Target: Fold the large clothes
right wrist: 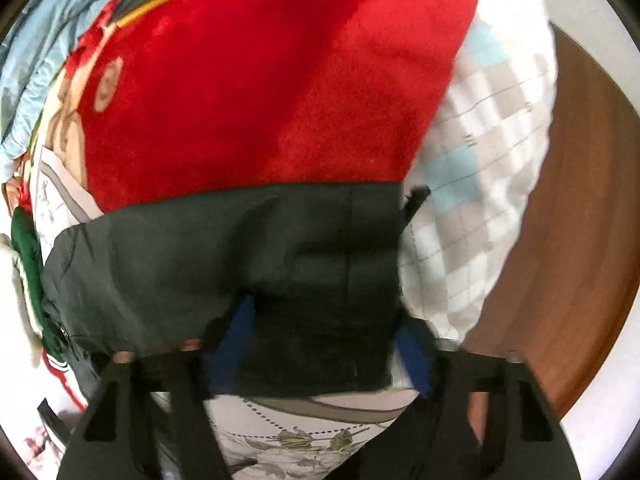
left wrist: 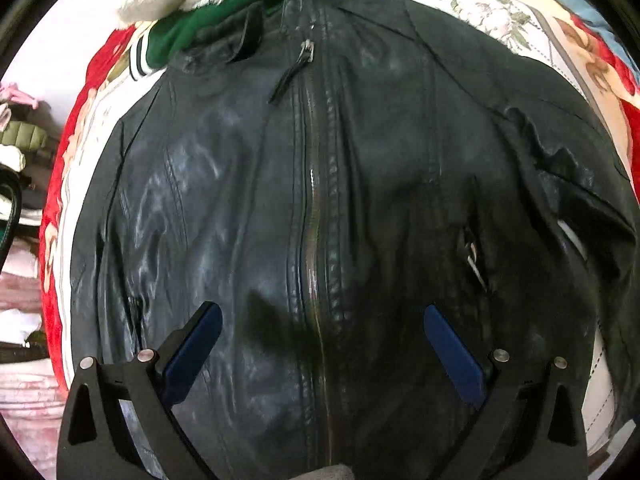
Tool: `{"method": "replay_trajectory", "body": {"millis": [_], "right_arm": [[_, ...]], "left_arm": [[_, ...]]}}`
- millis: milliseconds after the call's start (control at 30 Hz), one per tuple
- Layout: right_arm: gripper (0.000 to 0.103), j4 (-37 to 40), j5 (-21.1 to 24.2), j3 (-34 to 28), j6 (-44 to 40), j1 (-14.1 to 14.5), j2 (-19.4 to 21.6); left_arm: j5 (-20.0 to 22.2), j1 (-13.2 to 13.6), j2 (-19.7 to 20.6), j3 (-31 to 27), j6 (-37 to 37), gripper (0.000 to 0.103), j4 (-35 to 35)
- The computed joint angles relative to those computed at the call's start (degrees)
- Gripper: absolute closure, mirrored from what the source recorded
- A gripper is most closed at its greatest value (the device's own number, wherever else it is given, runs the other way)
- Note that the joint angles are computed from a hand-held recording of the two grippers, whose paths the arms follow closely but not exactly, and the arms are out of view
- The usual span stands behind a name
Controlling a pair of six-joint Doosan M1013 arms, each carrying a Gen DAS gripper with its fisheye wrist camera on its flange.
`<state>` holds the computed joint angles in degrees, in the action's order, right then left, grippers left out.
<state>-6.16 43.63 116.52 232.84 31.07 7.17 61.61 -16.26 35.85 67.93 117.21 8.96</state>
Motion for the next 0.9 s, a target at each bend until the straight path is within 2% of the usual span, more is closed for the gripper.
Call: {"method": "replay_trajectory", "body": {"millis": [33,67,100,133,267,333,500,600,733,767,833,900], "right_arm": [[0.074,-1.4,0.3,-0.1,2.9,0.9,-0.3],[0.087,-3.3,1.0,-0.4,5.8,1.7,-0.6],[0.093,-4.8,2.0,-1.1,7.6,2.3,-0.9],[0.095,-6.1,3.2,-1.9,8.5,2.7,-1.0],[0.097,-10.3,10.8,-7.7,6.2,2.7,-0.9],[0.097,-12.7,12.5,-10.3,3.9,1.6,-1.1],[0.098,-17.3,15.6,-22.0,-10.6,-2.7,2.5],[0.098,-17.2,14.7,-30.9,-22.6,-5.5,7.2],[0.098,-11.1,12.0,-44.2,-40.9,-8.9,16.6],[0.098,-8.7,12.3,-49.5,-47.4,-9.6,20.6],[0.098,-4.8,13.4,-57.7,-55.3,-10.1,26.7],[0.098,0.4,15.6,-69.1,-65.4,-10.5,34.7]], "left_arm": [[-0.3,-0.1,0.0,-0.1,0.3,0.0,-0.1],[0.0,0.0,0.0,-0.5,0.9,0.0,-0.5],[0.3,0.0,0.0,-0.9,1.3,0.0,-0.9],[0.6,0.1,0.2,-1.5,1.6,0.0,-1.4],[2.8,0.7,0.6,-4.6,2.8,0.0,-3.2],[2.7,0.7,0.4,-4.8,2.4,0.0,-3.1],[5.4,1.8,2.7,-10.2,0.6,0.0,-2.4],[8.2,3.4,5.5,-15.7,-1.2,0.0,-2.4],[10.4,5.7,9.5,-22.9,-4.9,0.0,-0.9],[11.1,6.5,11.0,-25.3,-6.1,0.0,-0.1],[12.4,7.7,13.8,-29.7,-8.1,0.0,1.6],[14.0,8.8,16.3,-33.5,-10.0,0.0,2.8]]}}
